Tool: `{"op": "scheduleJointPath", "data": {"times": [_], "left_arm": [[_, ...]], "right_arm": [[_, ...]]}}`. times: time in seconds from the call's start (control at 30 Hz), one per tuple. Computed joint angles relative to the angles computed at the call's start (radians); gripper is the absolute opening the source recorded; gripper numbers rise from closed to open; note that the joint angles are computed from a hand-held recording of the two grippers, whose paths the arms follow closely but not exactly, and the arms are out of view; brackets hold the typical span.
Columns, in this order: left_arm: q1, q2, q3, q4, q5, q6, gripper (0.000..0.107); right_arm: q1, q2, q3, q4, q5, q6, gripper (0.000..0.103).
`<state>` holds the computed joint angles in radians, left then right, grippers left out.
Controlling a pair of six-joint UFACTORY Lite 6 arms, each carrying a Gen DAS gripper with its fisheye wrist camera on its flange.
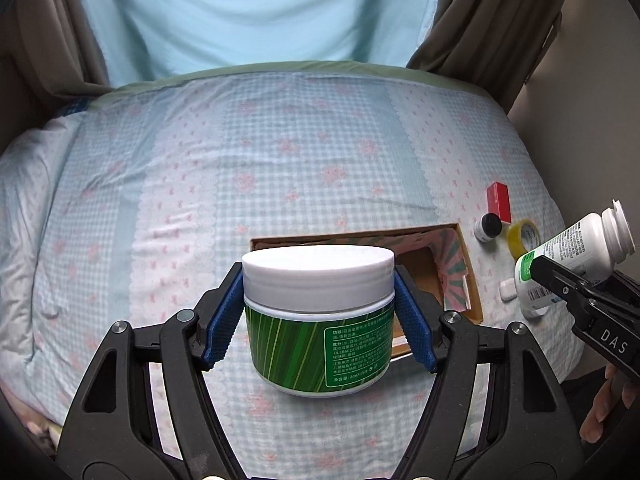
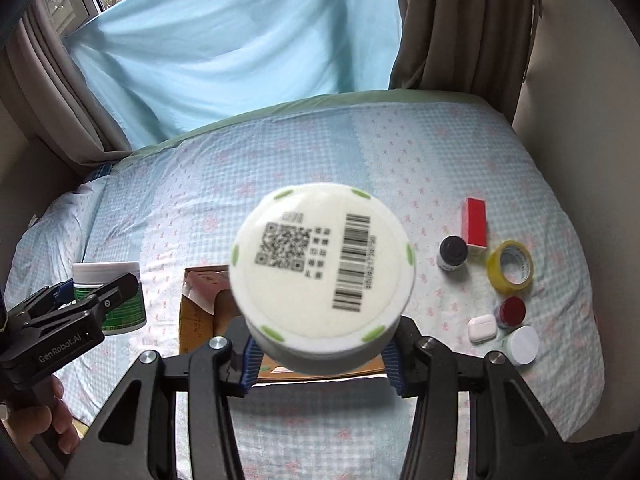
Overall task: Organize rigid objects
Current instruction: 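Carry the green jar and pill bottle over the cardboard box with both tools, then release the green jar and pill bottle into the box, both tools opening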
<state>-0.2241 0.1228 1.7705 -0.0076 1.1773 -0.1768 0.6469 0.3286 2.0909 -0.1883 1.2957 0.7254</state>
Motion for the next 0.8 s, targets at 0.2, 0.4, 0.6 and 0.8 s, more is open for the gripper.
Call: {"op": "scheduleJointPath", "data": {"times": [0.2,0.4,0.6,0.8], "left_arm": [[0.055,0.038,-0.157,-0.036,-0.091,0.026,0.068],[0.060,0.154,-0.220,-0.047,-0.172,0.059,0.068],[0.040,0.345,-0.169,-0.054,-0.204,0.064,0.068],[0.005,0.477,-0.101,-0.033,-0.196,0.061,0.068]], "right_arm": [[0.015,0.104,-0.066,0.061,-0.086,-0.021,0.046],[-0.028,0.215,-0.110,0.141,-0.145,-0.090,0.046],[-0.088,0.366,-0.110,0.232,-0.154,-0.184,0.046],[-0.141,0.495,-0.085,0.297,-0.129,-0.267,0.046]]}}
